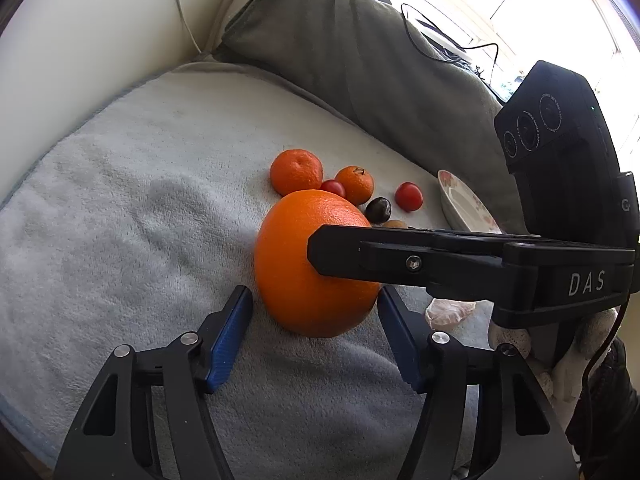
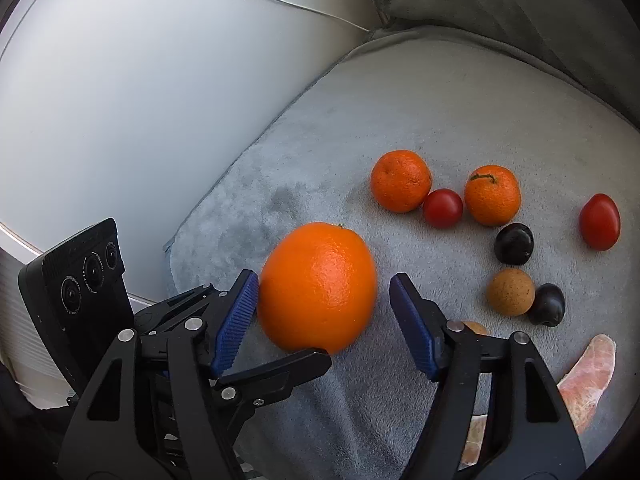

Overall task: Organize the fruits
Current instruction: 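Close the right gripper on the large orange and lift it toward the plate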

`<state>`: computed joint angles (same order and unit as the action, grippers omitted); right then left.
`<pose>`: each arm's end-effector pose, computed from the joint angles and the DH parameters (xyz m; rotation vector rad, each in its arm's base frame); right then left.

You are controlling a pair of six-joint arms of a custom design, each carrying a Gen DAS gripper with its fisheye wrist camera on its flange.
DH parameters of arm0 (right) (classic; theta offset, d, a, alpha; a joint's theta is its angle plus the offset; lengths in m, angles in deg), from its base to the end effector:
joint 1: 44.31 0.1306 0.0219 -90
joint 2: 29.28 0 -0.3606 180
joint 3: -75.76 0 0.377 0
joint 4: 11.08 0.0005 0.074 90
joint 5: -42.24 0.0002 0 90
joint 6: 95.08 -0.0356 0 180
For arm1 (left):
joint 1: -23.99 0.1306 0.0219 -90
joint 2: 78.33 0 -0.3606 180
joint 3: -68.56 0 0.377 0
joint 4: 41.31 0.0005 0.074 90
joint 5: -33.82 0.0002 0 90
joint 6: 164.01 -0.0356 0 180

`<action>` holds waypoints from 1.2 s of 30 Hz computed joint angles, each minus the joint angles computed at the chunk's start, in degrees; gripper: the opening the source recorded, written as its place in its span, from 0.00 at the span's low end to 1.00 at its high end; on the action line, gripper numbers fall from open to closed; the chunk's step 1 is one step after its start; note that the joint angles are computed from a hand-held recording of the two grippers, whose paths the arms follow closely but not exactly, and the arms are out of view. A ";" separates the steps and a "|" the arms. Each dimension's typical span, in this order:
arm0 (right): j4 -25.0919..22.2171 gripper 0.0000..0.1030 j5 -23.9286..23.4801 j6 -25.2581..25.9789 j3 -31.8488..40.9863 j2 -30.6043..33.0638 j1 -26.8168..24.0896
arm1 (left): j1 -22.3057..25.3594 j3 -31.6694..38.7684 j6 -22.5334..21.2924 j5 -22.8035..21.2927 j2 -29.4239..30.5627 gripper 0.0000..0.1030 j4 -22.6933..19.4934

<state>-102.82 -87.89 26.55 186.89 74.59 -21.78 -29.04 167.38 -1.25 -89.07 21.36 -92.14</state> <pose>0.4457 0.2092 0.4276 -1.3276 2.4875 1.0157 0.3300 -0.4072 0.3987 -0.6296 2.2372 -0.4038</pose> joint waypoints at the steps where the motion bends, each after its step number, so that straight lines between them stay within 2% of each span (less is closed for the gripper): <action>1: -0.13 0.68 -0.11 0.22 -0.01 0.03 -0.04 | 0.00 0.05 -0.20 0.13 0.07 0.59 0.09; 3: -0.72 0.65 -0.45 0.64 0.03 0.19 -0.07 | -0.02 0.49 -0.41 -0.10 0.41 0.59 -0.36; 20: -0.42 0.64 -1.19 1.54 -0.82 -1.31 -1.83 | -0.56 4.86 -2.15 -1.10 2.60 0.59 -3.42; 28: -1.11 0.63 -2.73 1.91 1.23 -1.79 -5.60 | -0.15 11.51 -7.73 -0.96 6.25 0.59 -4.31; 36: -2.40 0.63 -3.89 2.00 5.33 -0.16 -11.54 | 1.08 20.99 -14.86 1.79 12.49 0.59 -4.32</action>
